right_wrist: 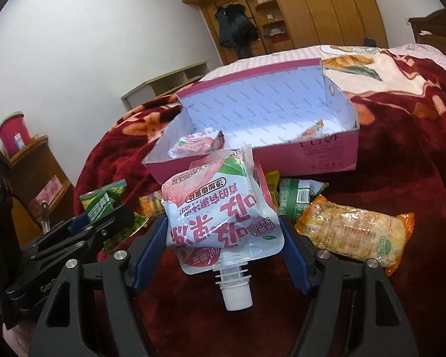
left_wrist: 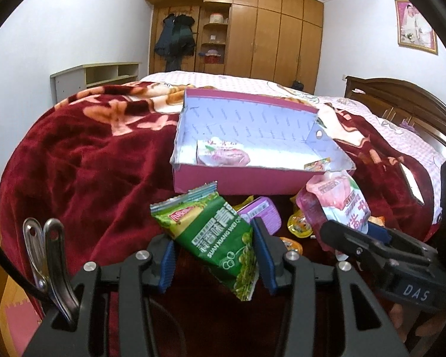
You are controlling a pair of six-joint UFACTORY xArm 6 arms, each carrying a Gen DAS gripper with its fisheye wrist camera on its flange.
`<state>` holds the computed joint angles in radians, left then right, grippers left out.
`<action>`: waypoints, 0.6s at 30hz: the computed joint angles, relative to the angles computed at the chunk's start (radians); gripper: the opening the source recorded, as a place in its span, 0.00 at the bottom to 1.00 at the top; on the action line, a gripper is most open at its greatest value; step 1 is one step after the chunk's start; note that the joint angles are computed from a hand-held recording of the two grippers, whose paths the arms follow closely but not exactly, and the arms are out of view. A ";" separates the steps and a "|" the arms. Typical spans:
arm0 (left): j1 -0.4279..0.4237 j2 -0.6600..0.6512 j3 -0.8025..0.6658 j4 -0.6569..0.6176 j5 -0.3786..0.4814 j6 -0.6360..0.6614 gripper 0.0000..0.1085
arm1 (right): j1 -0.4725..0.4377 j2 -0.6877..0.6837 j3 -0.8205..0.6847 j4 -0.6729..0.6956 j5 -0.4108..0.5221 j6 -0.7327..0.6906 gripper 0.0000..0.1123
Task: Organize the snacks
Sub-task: 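Carry the green bag and pink pouch into the pink box with both grippers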
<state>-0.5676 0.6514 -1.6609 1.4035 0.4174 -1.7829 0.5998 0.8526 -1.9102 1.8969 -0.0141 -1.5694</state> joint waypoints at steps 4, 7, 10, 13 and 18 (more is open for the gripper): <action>0.006 0.003 -0.012 -0.037 -0.031 0.042 0.45 | -0.004 -0.025 0.016 0.048 0.019 -0.044 0.66; 0.007 0.011 -0.034 -0.055 -0.035 0.073 0.45 | -0.006 -0.035 0.017 0.080 0.022 -0.082 0.66; 0.010 0.022 -0.061 -0.068 -0.038 0.095 0.45 | -0.009 -0.041 0.025 0.031 0.030 -0.036 0.66; 0.018 0.037 -0.092 -0.090 -0.047 0.121 0.45 | -0.016 -0.043 0.025 -0.015 0.032 0.012 0.66; 0.030 0.077 -0.163 -0.147 -0.053 0.197 0.45 | -0.020 -0.045 0.008 -0.041 0.022 0.027 0.66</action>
<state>-0.5378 0.7283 -1.8235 1.2567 0.3643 -1.5856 0.5793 0.8077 -1.9020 1.8562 0.0077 -1.5420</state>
